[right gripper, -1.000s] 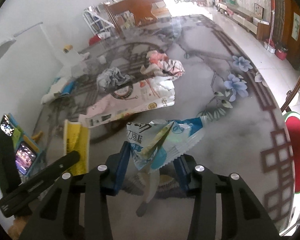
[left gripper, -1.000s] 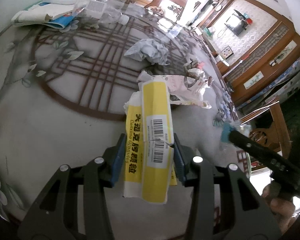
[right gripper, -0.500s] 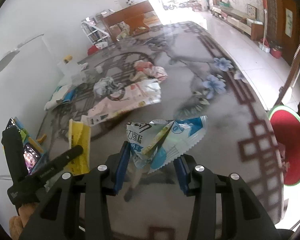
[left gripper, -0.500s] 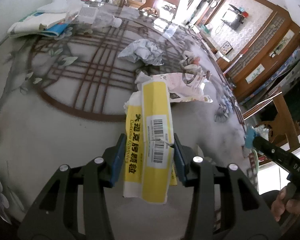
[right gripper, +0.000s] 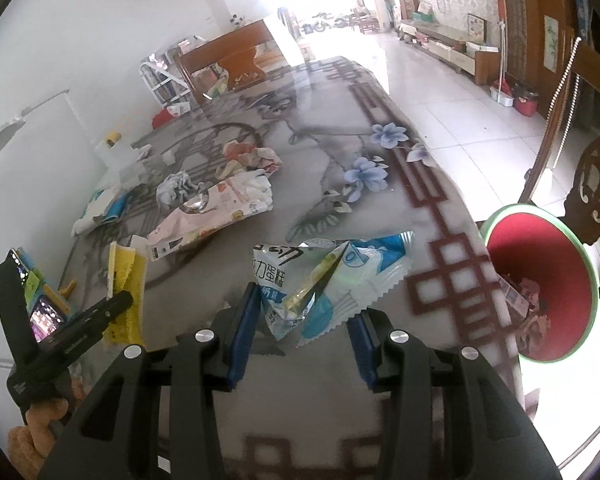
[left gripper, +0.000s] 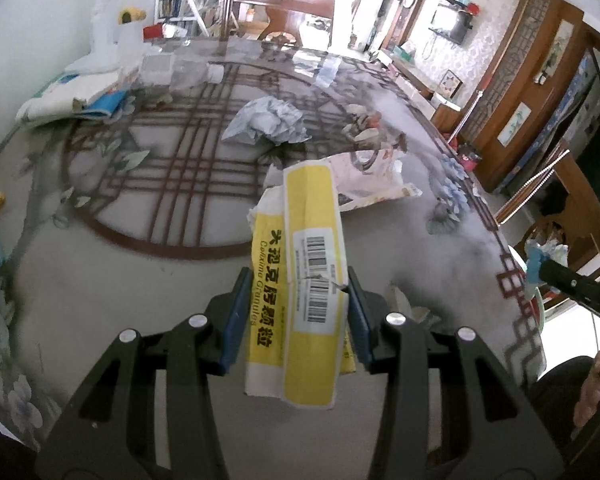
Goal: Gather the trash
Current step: 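Carry the yellow carton and blue snack bag to the red bin and release both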
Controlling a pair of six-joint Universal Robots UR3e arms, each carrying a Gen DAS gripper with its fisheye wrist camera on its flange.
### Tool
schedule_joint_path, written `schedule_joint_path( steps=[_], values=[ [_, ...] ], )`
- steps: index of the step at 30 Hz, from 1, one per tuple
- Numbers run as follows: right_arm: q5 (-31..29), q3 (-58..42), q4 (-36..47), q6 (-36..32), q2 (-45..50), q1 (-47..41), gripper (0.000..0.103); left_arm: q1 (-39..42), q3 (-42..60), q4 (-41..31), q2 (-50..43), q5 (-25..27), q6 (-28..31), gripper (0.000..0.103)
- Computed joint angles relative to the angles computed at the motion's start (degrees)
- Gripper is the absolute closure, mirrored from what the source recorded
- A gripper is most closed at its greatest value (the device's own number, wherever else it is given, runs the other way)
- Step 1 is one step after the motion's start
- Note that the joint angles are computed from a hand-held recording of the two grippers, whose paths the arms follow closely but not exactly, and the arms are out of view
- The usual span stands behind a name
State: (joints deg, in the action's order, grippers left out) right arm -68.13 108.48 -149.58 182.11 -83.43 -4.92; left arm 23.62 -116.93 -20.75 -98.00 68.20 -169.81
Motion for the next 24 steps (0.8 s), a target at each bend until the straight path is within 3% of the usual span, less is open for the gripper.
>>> schedule_joint_path(
  steps=[13, 24],
  values=[
    [3.33, 3.50, -2.01, -0.28, -1.63, -2.87, 0.061, -1.03, -3.04, -3.20, 8.19, -4.02, -1.29, 0.060],
    [8.42, 6.76, -1.27, -1.52, -6.88, -8.34, 0.061, -9.68, 3.36, -4.89, 4.49, -3.28, -3.76, 0.060]
  ],
)
